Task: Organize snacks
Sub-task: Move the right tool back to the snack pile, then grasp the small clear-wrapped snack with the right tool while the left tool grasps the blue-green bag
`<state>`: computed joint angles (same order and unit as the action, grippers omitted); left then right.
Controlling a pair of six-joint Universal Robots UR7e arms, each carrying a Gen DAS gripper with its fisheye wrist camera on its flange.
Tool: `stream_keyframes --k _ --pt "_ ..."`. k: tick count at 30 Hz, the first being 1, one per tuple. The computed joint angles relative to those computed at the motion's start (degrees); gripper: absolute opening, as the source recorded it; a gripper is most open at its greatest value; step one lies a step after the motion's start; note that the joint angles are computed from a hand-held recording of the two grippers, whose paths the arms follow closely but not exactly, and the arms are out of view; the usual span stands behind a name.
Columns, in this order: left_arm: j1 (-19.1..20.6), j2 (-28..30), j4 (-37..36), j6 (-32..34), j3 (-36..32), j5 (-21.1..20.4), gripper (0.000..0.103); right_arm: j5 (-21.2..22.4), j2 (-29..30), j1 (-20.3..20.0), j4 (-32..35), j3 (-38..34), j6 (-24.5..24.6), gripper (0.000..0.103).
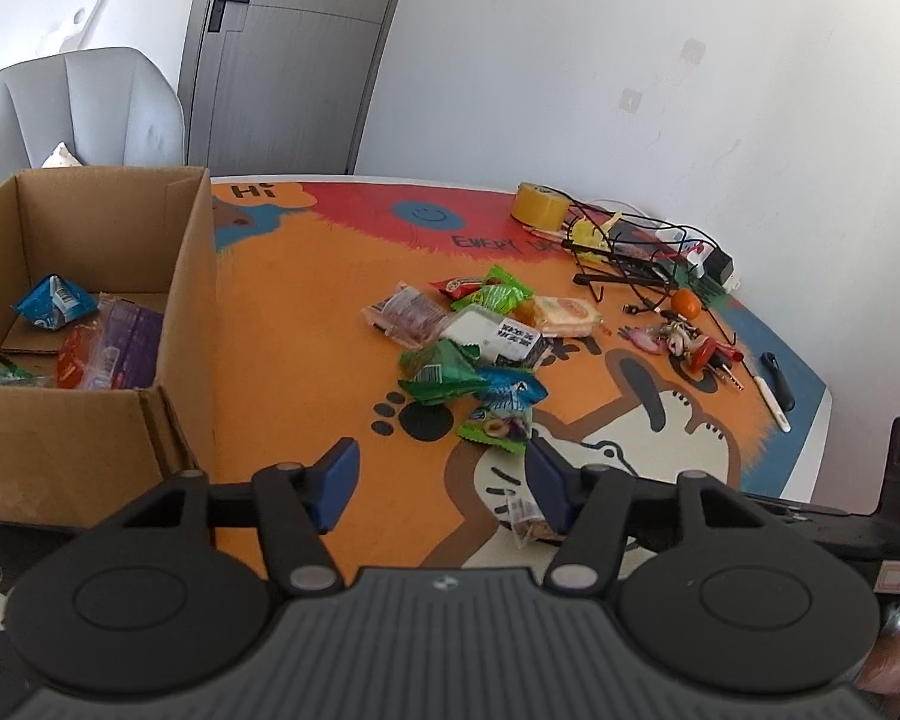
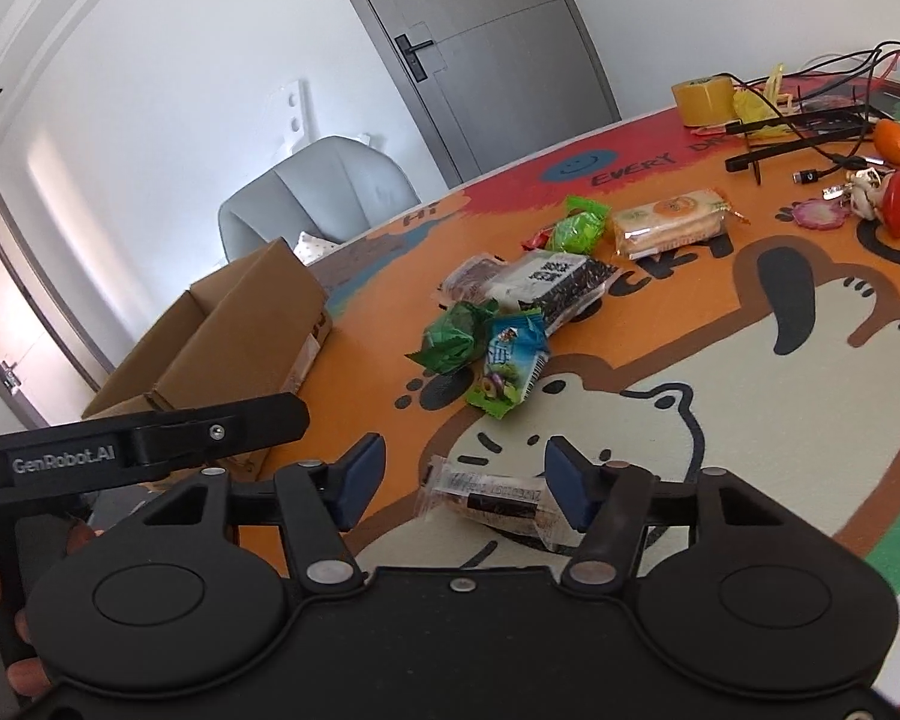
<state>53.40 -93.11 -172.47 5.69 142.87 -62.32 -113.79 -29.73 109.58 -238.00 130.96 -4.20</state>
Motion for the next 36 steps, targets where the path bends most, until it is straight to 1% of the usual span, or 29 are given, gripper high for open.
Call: stream_keyframes --k 6,8,9,11,12,14,15,18,21,28,31,36 --pt "0.91 0.65 -0.05 -0.02 -0.17 0.01 0.06 -0.09 1.46 -0.52 0.6 -0.84 -0.83 0.059" --pt "1.32 0.86 -0.01 -0.08 -0.26 0.0 0.06 -0.8 2.01 -0.53 1.15 -1.18 -1.13 0.054" --pt "1.5 0.98 -0.04 -0.05 -0.29 0.08 0.06 -1.47 2.74 -0.28 0.03 -1.48 -2.03 0.048" --pt "1.75 1.47 -0.25 -0.12 -0.48 0.22 0.06 -2.79 3.27 0.24 -0.38 -1.81 -3.03 0.041" --pt "1.88 1.65 -0.3 -0.19 -0.55 0.24 0.06 -2.85 3.15 0.2 0.01 -1.77 -3.08 0.029" --pt "2.13 2.11 -0.35 -0.15 -0.74 0.21 0.06 -2.16 2.91 -0.39 -0.08 -1.32 -2.72 0.014" --pt "2.17 2.36 -0.43 -0.16 -0.8 0.26 0.06 -2.72 2.94 -0.56 -0.09 -1.31 -2.46 0.007" --pt "2.33 3.39 -0.91 0.11 -1.05 0.25 0.06 -1.23 2.78 -1.66 -1.6 -0.52 -1.81 0.006" --pt "2.55 4.54 -1.36 0.1 -1.52 0.25 0.06 -2.54 2.8 -1.4 -1.84 -0.76 -1.42 0.006" --pt "2.9 6.33 -2.14 0.01 -2.27 0.23 0.06 -4.68 2.39 -1.57 -4.17 -0.57 -2.33 0.006" --pt "2.8 7.35 -2.71 0.03 -2.64 -0.02 0.06 -6.7 1.85 -1.6 -5.68 0.23 -2.34 0.006" --pt "2.14 10.02 -4.54 0.58 -3.19 -0.94 0.06 -8.0 0.73 -2.38 -8.96 2.27 -2.17 0.006"
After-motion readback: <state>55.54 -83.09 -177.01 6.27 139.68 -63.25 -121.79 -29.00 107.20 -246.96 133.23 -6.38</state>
